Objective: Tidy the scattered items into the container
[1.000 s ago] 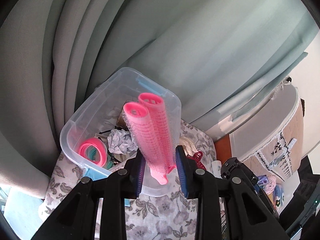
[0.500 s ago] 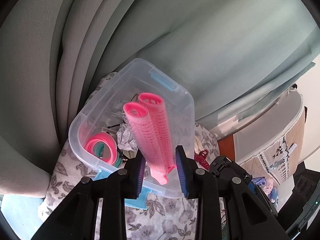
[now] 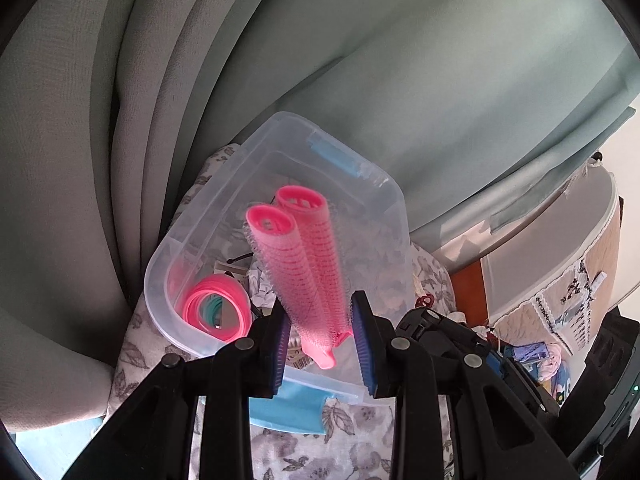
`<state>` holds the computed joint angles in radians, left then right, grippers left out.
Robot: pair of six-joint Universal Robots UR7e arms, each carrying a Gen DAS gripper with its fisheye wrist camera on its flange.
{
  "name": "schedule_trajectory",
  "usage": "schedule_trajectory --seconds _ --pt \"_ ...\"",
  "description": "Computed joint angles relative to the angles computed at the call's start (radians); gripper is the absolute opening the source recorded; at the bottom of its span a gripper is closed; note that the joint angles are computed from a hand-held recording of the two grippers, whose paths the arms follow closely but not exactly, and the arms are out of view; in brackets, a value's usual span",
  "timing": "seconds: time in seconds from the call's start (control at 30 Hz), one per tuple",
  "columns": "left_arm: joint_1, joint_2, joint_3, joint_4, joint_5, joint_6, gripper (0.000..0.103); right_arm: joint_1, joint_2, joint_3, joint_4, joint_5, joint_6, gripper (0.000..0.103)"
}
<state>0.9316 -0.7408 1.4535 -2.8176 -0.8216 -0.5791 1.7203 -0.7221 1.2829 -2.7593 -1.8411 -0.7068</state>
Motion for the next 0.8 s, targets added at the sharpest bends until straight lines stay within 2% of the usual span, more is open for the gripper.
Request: schedule_trajectory --seconds 0.37,0.8 --pt "0.029 0.017 -0.026 0.041 -0.040 0.000 0.031 0.003 0.039 -0.044 0.054 -0.027 -0.006 0.048" --pt "0.037 0.012 -0.022 0.073 -0.036 -0.043 0.031 0.003 0.053 -0.054 0.077 -0.051 -0.003 0.049"
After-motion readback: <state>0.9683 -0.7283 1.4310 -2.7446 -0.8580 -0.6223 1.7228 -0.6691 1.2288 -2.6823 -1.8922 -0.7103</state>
